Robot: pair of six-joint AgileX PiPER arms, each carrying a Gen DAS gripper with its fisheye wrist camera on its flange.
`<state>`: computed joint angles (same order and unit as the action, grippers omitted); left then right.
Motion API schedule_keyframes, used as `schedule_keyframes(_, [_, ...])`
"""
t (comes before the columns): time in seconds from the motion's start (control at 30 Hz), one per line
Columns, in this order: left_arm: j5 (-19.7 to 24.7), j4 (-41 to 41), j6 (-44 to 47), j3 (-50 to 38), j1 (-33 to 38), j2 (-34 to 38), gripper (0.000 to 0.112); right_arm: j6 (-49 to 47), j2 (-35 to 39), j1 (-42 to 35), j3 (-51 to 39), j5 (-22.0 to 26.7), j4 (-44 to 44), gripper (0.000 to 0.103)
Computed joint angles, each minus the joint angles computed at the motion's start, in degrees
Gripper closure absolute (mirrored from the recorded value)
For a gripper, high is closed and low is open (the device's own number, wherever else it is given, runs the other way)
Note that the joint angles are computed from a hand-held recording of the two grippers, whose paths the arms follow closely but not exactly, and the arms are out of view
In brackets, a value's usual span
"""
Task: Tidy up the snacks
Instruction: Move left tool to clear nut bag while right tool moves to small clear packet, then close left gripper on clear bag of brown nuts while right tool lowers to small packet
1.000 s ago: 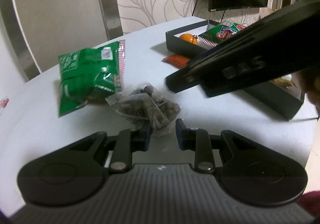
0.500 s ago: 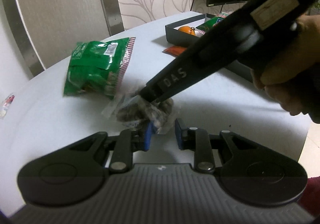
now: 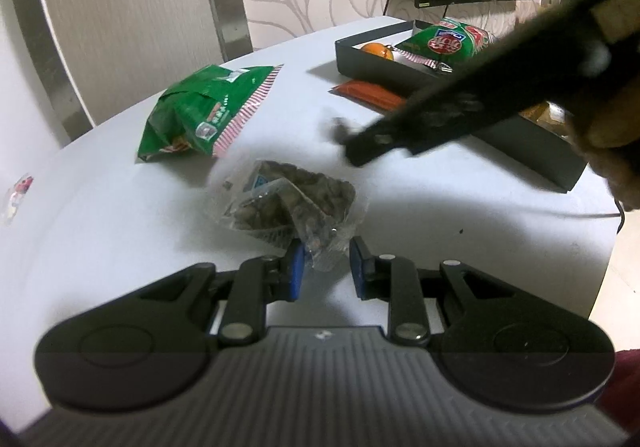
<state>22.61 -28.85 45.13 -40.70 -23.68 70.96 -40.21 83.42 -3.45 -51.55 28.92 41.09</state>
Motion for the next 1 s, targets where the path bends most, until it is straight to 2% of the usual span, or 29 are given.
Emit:
schedule_keyframes(0.13, [0.6,-1.7,2.7,1.1,2.2,-1.4,0.083,2.9,-2.8,-2.2,3.5,0.4,-2.8,0.085])
schedule_keyframes(0.2, [0.5,-0.1,0.9,1.5,2.6,-2.1,0.076,4.1,-3.5,-3.1,5.5,-0.1,-3.6,0.085])
schedule_keyframes(0.27, [0.1,5.6,-5.6,1.5,1.9,-2.3,0.043,5.4,-3.8,-3.5,7.0,-0.3,-4.2,0.085])
schedule_keyframes(0.33, [-1.9,7.4,-7.8,2.8,1.9,-3.2,0.035,5.8,-4.4,-2.9,8.6,-1.6,-4.1,0.085])
schedule_keyframes(0.43, [-2.3,9.7,-10.2,2.9,2.2,-3.3,0.035,6.8,-4.8,-2.1,9.4,-2.5,-4.7,0.085])
schedule_keyframes(0.53, [-4.1,17.3,-19.0,2.3,1.5,-2.3,0.035,9.0,-5.0,-0.9,9.6,-3.6,-6.5,0.085])
schedule_keyframes(0.77, [-4.1,2.6,-6.9,-1.4,2.8,1.8,0.035,8.8,-5.0,-0.6,9.6,-3.7,-6.9,0.085])
schedule_keyframes(0.93, [-5.6,5.7,-9.0,-3.9,0.4,5.3,0.035,9.0,-5.3,-0.6,9.7,-3.6,-7.2,0.085])
schedule_keyframes(1.0, [-5.5,3.9,-6.4,-3.9,0.9,4.7,0.035,9.3,-5.3,-0.6,9.6,-3.3,-7.5,0.085])
